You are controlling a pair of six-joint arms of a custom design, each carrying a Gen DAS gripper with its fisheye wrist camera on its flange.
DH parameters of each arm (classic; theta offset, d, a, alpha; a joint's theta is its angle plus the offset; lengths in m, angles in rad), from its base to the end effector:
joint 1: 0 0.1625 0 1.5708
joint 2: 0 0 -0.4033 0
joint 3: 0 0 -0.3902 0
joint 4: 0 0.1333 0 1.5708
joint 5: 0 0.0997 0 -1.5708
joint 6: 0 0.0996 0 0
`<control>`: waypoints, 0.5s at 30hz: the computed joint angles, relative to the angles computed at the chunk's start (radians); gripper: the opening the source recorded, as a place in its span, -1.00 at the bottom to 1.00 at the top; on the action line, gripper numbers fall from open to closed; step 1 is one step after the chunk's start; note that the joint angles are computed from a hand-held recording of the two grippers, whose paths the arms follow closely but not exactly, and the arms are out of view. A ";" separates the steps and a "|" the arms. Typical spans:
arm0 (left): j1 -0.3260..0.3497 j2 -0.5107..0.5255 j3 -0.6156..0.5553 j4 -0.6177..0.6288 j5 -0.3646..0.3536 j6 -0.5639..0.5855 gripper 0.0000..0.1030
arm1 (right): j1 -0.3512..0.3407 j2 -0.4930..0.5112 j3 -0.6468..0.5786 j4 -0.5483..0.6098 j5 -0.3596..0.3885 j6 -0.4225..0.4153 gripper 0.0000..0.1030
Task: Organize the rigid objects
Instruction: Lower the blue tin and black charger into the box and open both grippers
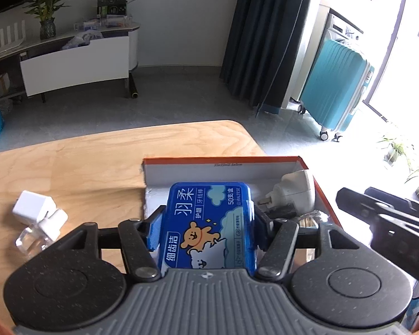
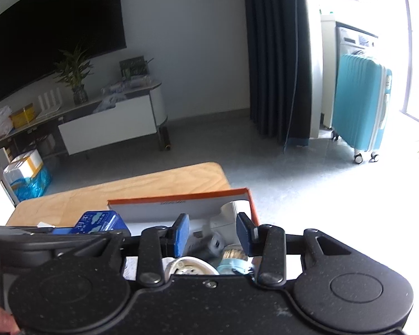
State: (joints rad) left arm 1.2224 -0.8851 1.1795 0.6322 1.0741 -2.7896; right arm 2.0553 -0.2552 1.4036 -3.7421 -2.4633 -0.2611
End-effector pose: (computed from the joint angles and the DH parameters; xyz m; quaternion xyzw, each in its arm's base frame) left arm -0.0355 -0.6272 0.2315 0.2424 0.8904 -0.3064 0.2337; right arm 0.3546 -0.5541 -0.0390 0.0898 -0.8095 0.4807 0.3248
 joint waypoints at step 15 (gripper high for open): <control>0.024 0.011 -0.054 0.033 0.121 -0.004 0.54 | 0.022 0.000 0.005 -0.066 -0.015 -0.032 -0.01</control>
State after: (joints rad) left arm 1.2468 -0.8740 1.1255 0.6649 1.1950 -2.7939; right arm 2.0772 -0.2547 1.4089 -3.8078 -2.4782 -0.2933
